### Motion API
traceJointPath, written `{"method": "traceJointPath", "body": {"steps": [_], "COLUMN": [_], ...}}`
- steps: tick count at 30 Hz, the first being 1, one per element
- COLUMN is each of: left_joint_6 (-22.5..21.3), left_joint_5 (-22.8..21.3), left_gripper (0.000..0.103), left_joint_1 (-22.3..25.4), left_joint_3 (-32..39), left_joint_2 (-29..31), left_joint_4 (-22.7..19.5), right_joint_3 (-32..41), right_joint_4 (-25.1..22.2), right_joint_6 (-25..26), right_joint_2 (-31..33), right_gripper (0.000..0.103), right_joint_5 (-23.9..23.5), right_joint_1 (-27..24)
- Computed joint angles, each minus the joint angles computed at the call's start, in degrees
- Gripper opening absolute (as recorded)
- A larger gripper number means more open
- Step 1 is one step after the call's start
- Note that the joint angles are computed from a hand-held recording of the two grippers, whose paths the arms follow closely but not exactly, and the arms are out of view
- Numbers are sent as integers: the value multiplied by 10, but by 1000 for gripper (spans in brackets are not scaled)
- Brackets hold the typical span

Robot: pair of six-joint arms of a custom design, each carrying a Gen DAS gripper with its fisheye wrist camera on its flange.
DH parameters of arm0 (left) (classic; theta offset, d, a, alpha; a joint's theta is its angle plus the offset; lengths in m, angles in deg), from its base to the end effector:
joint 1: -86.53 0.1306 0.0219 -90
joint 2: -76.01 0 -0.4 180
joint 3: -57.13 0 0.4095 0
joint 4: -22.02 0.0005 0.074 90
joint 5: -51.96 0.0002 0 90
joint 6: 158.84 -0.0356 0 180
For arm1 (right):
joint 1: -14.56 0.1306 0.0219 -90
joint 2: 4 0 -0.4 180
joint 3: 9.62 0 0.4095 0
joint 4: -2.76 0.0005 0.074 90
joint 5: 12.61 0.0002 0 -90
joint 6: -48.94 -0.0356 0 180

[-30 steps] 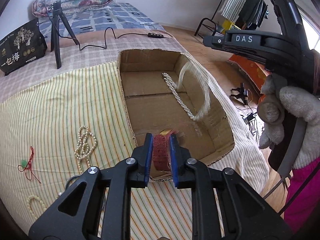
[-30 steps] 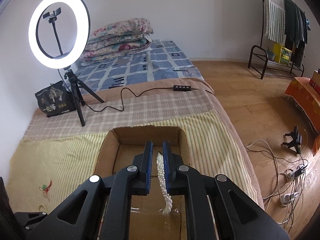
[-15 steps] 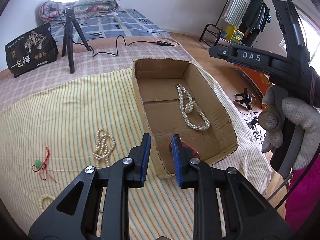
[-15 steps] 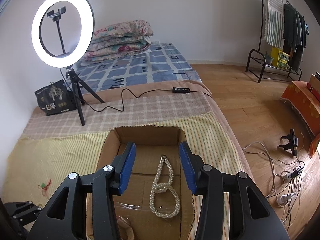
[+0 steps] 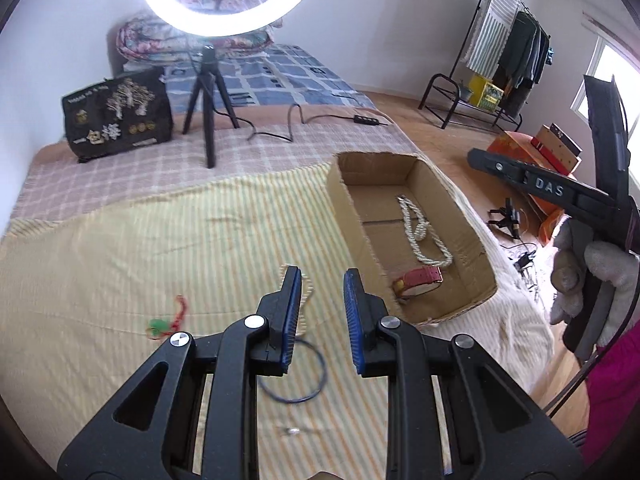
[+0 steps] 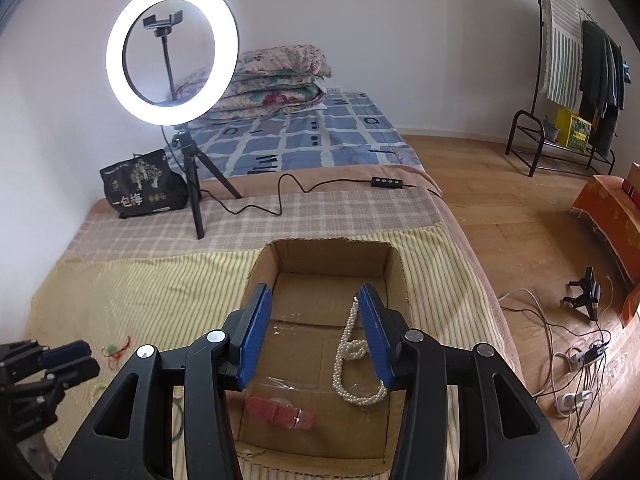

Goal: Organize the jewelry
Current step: 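Grasp the short knotted pearl strand with the right tool while the left grasps the cream bead bracelet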

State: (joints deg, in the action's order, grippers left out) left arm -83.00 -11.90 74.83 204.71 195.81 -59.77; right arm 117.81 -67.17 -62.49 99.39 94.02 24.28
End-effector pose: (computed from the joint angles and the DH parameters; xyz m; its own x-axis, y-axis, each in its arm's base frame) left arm 0.6284 -0.1467 0.5827 -0.6617 0.3613 -0.6570 0.6162 0.7613 -0.2019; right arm 0.5573 0.0846 0.6088 -0.6461 0.2445 -0.7230 0.2907 0.9547 0.0630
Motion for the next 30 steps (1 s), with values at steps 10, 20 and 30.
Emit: {"method": "traceJointPath", "body": {"steps": [10, 20, 30], "left_joint_6": [-7, -19, -39], "left_joint_5": [7, 12, 11], "left_gripper": [21, 37, 43], "left_joint_1": [58, 106, 130], "left_joint_3": [42, 82, 96], "left_joint_2": [21, 51, 77], "left_joint_4": [-23, -67, -124], "right_joint_3": [8, 28, 63], "right_joint_4": [5, -8, -58], "right_joint_6": [19, 23, -59], "right_joint_2": [6, 43, 91], "right_gripper": [44, 44, 72], "right_joint_5": [-25, -73, -134], "right_joint_1": [54, 89, 90]}}
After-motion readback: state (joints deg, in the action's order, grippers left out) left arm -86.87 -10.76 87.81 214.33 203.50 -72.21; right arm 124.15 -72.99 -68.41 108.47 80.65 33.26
